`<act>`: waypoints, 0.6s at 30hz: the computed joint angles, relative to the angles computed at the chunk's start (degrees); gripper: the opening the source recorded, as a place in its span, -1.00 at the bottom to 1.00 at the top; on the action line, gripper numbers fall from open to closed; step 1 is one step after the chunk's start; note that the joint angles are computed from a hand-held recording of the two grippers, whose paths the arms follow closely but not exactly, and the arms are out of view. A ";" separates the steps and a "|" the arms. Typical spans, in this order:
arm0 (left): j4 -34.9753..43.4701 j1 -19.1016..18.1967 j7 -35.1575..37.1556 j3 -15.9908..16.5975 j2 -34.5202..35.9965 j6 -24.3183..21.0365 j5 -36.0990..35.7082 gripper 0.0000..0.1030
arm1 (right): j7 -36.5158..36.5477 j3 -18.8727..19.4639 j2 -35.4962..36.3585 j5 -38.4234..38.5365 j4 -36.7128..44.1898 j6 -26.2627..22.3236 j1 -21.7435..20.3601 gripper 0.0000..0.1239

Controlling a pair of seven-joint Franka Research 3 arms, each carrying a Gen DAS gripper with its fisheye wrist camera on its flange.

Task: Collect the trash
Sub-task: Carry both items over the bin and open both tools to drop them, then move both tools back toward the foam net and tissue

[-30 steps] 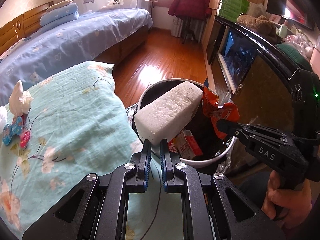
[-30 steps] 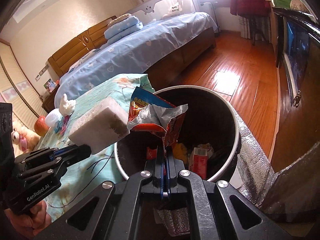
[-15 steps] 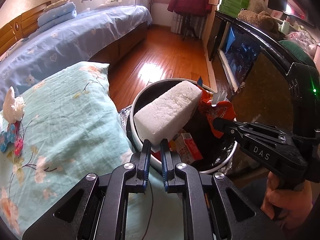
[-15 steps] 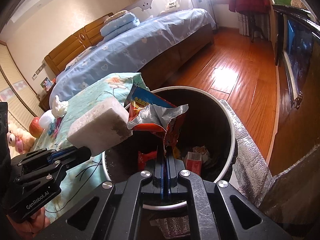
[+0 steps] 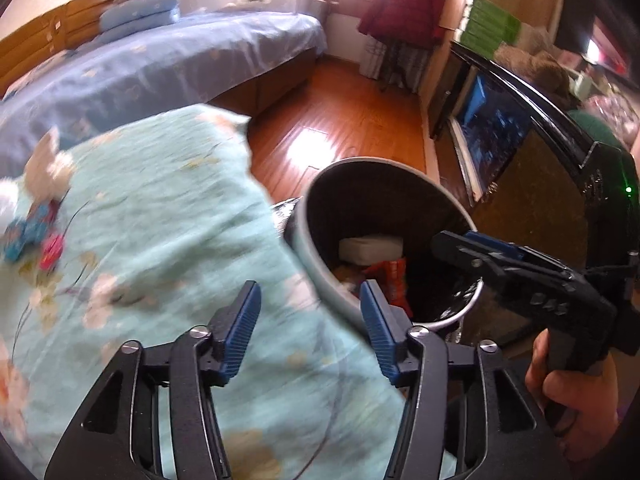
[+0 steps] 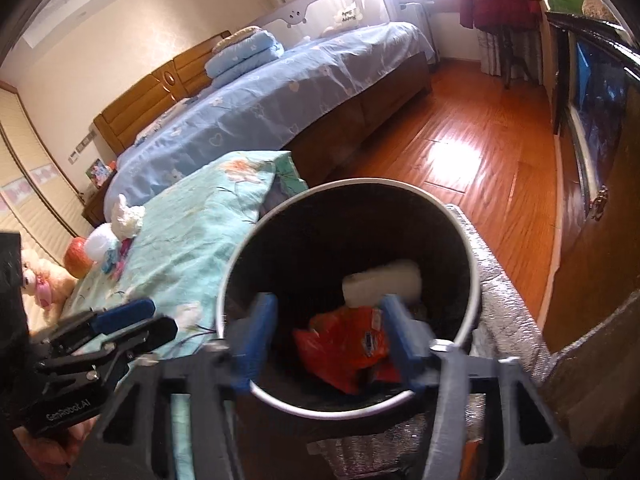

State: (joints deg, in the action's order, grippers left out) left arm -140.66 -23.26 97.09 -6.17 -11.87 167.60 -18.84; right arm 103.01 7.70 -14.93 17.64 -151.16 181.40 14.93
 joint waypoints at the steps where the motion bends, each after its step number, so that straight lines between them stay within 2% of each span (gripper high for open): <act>1: -0.91 0.15 0.01 0.36 -0.75 0.24 -0.45 0.03 | -1.71 -2.47 0.15 2.01 0.03 0.96 3.26 0.27; 2: -2.11 0.56 -0.42 0.72 -1.76 0.49 -0.57 0.04 | -1.88 -3.37 0.21 2.23 0.15 1.38 4.53 0.29; 4: -3.89 0.54 -0.72 1.97 -3.32 0.82 -1.27 0.04 | -1.89 -2.05 0.49 2.26 0.85 1.39 4.13 0.29; 8: -7.36 0.81 -1.49 4.68 -6.29 1.46 -1.96 0.05 | -3.15 -2.49 1.49 3.40 2.51 1.54 6.81 0.29; 18: -13.31 4.90 -6.61 8.58 -11.58 2.62 3.86 0.05 | -3.52 0.80 6.88 2.59 8.76 0.10 8.54 0.30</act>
State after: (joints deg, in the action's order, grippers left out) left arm -153.97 -18.36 90.47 2.41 -23.46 170.21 -14.98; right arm 99.49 8.50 -8.05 20.23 -142.40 181.50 23.46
